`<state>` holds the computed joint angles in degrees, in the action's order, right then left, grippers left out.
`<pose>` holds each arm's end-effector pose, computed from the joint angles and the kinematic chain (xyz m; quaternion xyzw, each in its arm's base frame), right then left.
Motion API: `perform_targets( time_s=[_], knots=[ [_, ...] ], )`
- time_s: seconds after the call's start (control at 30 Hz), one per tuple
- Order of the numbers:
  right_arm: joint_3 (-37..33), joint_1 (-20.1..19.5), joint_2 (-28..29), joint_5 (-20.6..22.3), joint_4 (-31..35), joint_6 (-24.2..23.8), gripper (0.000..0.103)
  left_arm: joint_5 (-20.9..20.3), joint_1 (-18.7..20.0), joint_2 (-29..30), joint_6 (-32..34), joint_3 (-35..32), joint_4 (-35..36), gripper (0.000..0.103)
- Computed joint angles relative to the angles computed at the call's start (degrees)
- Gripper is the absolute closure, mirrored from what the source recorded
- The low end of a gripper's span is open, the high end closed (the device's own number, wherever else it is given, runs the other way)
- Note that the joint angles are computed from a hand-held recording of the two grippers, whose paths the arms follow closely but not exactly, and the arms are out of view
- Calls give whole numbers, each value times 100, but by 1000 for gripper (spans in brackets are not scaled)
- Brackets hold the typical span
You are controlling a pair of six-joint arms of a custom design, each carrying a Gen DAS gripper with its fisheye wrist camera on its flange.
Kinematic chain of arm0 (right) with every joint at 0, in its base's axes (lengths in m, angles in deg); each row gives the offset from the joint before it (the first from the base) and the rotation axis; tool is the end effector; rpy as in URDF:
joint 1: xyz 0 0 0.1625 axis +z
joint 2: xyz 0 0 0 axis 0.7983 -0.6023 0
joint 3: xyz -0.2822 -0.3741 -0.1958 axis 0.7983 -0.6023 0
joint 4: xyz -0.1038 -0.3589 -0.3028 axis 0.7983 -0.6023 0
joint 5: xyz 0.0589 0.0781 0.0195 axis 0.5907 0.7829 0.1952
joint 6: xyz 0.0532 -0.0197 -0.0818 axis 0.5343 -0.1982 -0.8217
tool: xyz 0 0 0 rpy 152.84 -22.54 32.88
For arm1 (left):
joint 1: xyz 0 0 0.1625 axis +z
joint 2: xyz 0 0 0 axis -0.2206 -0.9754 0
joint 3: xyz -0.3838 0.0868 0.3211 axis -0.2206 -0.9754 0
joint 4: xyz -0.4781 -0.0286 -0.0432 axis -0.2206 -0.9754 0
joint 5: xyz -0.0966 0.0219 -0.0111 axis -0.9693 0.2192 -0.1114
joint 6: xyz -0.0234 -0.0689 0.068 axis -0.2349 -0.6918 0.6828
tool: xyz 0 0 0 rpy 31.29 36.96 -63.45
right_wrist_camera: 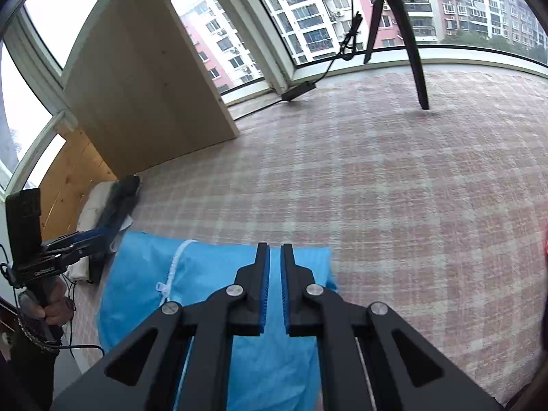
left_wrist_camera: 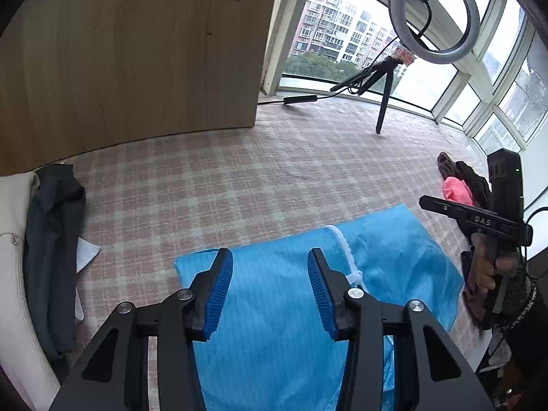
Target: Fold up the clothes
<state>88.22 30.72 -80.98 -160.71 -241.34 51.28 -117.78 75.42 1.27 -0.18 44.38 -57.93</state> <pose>0.0304 -0.7216 0.2472 0.0382 -0.9244 0.3334 0.1812 -0.2250 -0.7844 0.0305 0.4351 0.8886 -0.0528 0.1350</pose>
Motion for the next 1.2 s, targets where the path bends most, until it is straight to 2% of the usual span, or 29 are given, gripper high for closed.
perform_targets(
  time_s=[0.07,0.13,0.17,0.23,0.3,0.37,0.43,0.5,0.57,0.7,0.77,0.83,0.9,0.97,1.03,1.13,1.2],
  knots=[
    [-84,107,170,-170,117,-315,96,232,58,169,36,-66,54,61],
    [-195,173,421,-844,96,-699,96,419,136,341,-82,-190,322,62],
    [-206,162,462,-1044,54,-770,96,527,145,347,-65,-169,284,69],
    [-193,133,438,-1326,-6,-702,97,640,137,245,-71,-86,210,75],
    [-126,188,259,-1447,42,-447,94,634,101,22,-4,72,105,75],
    [41,287,114,-1266,57,-535,94,541,45,-285,188,319,32,72],
    [208,392,-23,-1053,80,-658,86,457,-30,-564,445,605,-47,67],
    [362,488,-73,-994,44,-799,64,208,-39,-765,626,842,-33,59],
    [480,549,32,-1240,-20,-916,63,77,-4,-844,636,960,163,58],
    [613,468,62,-1829,391,-381,65,737,63,-747,399,1151,232,59],
    [846,550,-132,-1693,226,-214,65,976,70,-843,309,1305,184,62],
    [1077,651,-335,-1529,46,-56,65,710,65,-1121,293,1508,171,62],
    [1238,859,-437,-1296,-73,-138,63,358,11,-1450,394,1782,106,61],
    [1260,1043,-375,-1054,-53,-211,58,36,-78,-1731,510,2050,90,57],
    [1188,1195,-225,-870,77,-247,58,-177,-192,-1911,593,2252,169,56],
    [921,1421,276,-1449,134,-558,58,-328,-310,-2010,890,2514,201,55],
    [730,1450,523,-1757,397,-599,58,-237,-356,-1975,1028,2640,191,55]
  ],
)
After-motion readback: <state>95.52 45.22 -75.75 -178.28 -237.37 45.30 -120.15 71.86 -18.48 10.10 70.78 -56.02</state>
